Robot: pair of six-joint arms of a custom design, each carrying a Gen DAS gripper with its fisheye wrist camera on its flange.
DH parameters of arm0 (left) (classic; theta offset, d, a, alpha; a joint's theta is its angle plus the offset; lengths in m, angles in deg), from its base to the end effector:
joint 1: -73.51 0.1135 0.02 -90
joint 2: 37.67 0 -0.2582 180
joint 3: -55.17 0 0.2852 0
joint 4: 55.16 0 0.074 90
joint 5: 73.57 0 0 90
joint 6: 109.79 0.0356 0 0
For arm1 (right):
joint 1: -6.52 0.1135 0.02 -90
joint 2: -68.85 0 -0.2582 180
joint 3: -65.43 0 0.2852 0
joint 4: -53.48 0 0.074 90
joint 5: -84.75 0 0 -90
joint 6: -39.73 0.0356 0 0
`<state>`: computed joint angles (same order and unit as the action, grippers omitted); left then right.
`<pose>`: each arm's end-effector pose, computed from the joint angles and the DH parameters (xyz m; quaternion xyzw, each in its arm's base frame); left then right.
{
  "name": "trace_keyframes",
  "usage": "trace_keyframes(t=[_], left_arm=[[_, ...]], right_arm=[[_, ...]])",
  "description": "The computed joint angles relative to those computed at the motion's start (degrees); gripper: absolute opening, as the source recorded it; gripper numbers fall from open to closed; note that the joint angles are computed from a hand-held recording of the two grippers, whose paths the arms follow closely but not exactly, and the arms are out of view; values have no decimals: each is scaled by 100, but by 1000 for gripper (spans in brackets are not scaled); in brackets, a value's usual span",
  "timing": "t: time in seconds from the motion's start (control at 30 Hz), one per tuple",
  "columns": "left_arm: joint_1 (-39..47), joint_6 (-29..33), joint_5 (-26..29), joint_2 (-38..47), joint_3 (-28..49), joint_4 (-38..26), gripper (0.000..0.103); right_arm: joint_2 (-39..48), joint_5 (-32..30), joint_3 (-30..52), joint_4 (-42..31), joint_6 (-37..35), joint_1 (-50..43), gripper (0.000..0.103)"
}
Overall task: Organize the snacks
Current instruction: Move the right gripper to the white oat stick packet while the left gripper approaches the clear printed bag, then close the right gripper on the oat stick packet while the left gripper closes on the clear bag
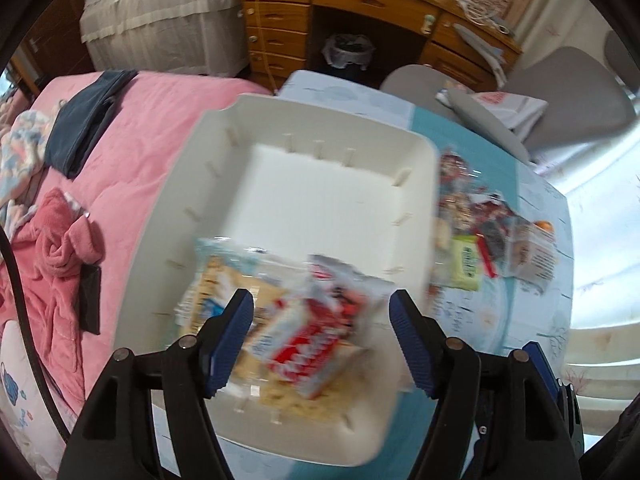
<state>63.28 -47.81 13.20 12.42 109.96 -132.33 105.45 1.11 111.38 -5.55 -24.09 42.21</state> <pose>0.1692 -0.0285 0.2305 -0.1570 0.9754 -0.0236 0.1530 0.1362 0.0930 0.2304 -0.0586 0.9356 0.1322 0.3219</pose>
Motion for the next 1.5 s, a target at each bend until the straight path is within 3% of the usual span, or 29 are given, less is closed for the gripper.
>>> trace_keyframes(t=[0.3, 0.43, 0.67, 0.73, 1.0, 1.1, 1.3, 1.5], left_arm=[[-2317, -1927, -364, 1553, 977, 503, 69], [-2833, -2400, -302, 2401, 1506, 799, 69], [-3160, -2747, -149, 3676, 2336, 1305, 72], [-3182, -2760, -37, 4054, 2564, 1518, 81], [-3099, -2670, 520, 5728, 3603, 2078, 82], [-3050, -2605, 704, 6214, 3951, 2134, 88], [-3003, -2483, 983, 7073, 4682, 2103, 89], [-3035, -2326, 875, 7814, 5540, 1672, 94]], right_arm=[[-534, -1668, 107, -848, -2529, -3217, 74], [-82, -2431, 242, -892, -3984, -4893, 77], [1106, -2849, 312, -133, -5506, -6397, 78], [1431, -2854, 285, 296, -5753, -6602, 78], [2932, -2899, 121, 2222, -6163, -6929, 78], [3372, -2911, 52, 2875, -6131, -6932, 78], [4055, -2908, 67, 3746, -5975, -6832, 78], [4681, -3026, 441, 3871, -5800, -6795, 78]])
